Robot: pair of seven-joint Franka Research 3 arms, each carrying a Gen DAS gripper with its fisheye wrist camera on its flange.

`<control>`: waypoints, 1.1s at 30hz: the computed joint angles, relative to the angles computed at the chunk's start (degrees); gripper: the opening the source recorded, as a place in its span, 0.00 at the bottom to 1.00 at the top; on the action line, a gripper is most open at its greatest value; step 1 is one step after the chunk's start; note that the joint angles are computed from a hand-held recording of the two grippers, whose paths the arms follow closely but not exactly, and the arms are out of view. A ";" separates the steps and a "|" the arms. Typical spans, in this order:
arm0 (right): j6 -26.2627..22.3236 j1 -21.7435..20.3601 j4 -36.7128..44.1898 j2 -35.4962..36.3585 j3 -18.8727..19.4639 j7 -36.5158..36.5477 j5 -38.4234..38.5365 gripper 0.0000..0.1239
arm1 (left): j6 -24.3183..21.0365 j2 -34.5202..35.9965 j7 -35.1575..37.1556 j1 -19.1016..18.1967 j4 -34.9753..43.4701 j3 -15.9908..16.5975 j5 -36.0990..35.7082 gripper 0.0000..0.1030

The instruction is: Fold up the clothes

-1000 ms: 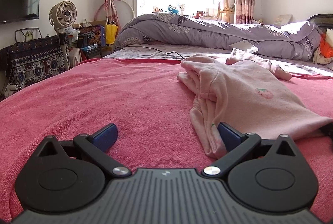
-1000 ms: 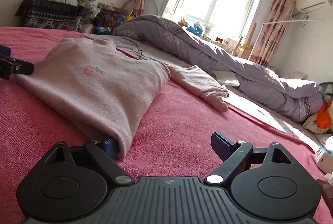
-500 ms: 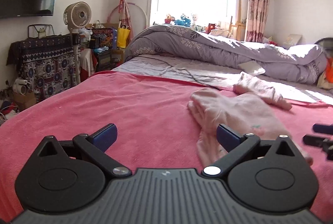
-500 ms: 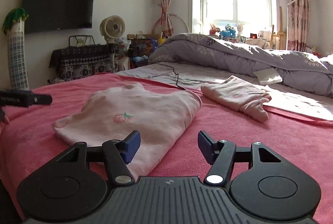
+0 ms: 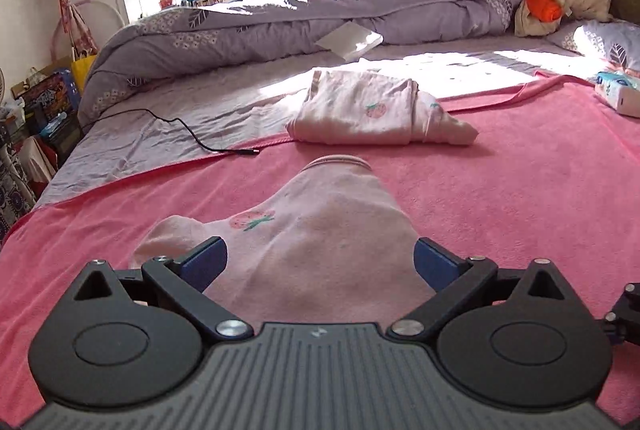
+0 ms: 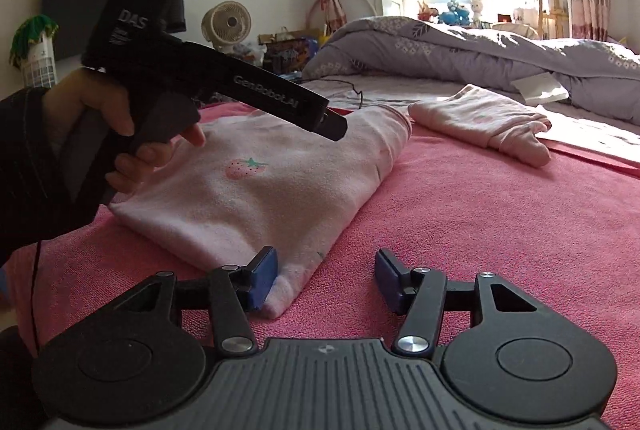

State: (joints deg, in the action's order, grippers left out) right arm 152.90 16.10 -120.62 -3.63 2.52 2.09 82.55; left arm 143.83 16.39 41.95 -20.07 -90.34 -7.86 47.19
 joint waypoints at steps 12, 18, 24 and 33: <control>-7.57 -1.91 -0.30 -0.53 -1.39 1.77 1.48 0.52 | -11.49 15.47 3.47 -0.99 21.91 2.70 -12.83 1.00; -9.99 -2.48 -0.60 -0.87 -1.75 2.96 1.07 0.55 | -21.07 24.65 5.95 -2.79 37.81 4.43 -15.37 1.00; -13.41 -3.21 -0.42 -0.80 -2.22 3.98 0.11 0.63 | -22.76 15.55 2.31 -5.95 26.84 6.18 -9.80 1.00; -13.54 -3.12 -0.95 -1.39 -1.97 1.12 0.35 0.74 | -18.63 -10.61 -11.65 -4.46 -7.41 0.51 3.11 1.00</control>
